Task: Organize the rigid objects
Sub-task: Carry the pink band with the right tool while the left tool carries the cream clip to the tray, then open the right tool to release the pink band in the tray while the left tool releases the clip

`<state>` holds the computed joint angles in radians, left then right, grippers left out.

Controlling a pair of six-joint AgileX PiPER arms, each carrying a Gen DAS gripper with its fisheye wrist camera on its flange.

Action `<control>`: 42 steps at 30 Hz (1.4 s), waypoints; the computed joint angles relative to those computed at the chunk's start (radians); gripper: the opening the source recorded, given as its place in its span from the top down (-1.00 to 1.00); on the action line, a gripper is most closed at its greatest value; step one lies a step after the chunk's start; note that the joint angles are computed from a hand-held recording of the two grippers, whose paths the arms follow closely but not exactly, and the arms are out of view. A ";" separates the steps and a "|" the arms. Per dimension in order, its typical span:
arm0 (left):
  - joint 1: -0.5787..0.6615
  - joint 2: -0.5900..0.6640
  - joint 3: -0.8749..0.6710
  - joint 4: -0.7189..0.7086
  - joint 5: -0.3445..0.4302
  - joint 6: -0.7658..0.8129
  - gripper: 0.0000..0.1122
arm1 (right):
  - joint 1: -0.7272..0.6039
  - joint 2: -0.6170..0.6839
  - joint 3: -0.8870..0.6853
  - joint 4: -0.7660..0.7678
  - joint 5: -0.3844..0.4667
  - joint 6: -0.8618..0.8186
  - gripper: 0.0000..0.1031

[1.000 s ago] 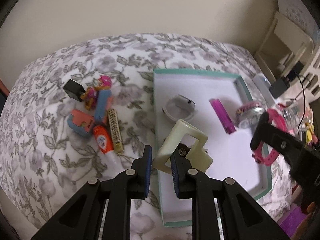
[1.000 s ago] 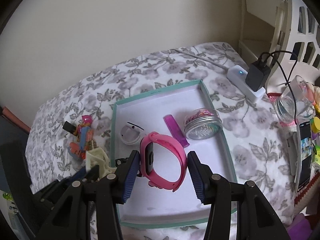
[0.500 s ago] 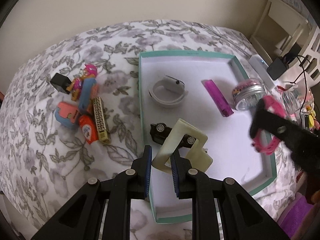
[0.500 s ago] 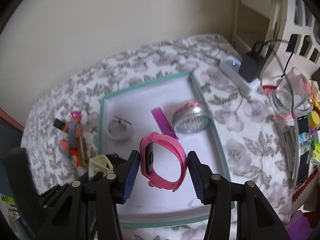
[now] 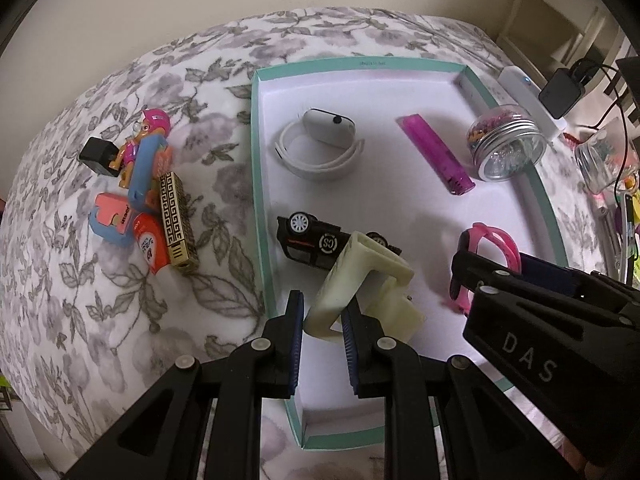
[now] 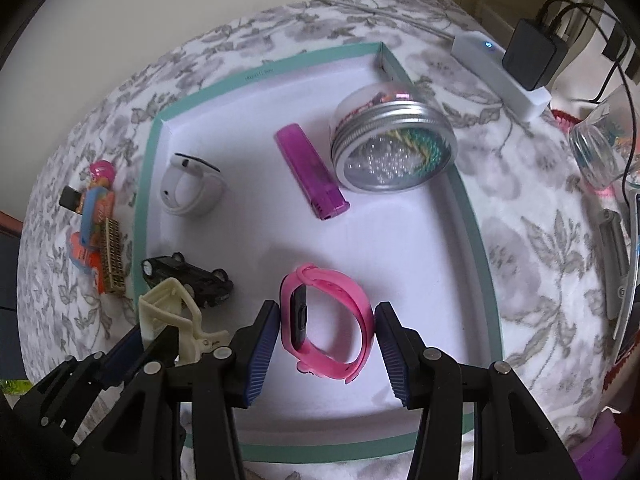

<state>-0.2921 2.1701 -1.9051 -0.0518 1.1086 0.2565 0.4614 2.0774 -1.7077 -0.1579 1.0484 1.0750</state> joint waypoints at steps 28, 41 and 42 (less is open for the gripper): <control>0.056 -0.047 -0.039 -0.081 -0.014 0.002 0.26 | 0.056 -0.089 -0.058 -0.205 0.111 0.119 -0.24; 0.125 0.009 -0.163 -0.028 -0.006 -0.104 -0.10 | 0.055 -0.043 -0.087 -0.176 0.086 0.085 -0.28; 0.129 0.015 -0.168 -0.014 -0.012 -0.117 -0.18 | 0.051 -0.032 -0.091 -0.159 0.080 0.074 -0.29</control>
<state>-0.1634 2.1852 -2.0733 -0.0654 1.0970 0.1396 0.5128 2.0454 -1.7989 -0.3173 1.1283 1.1488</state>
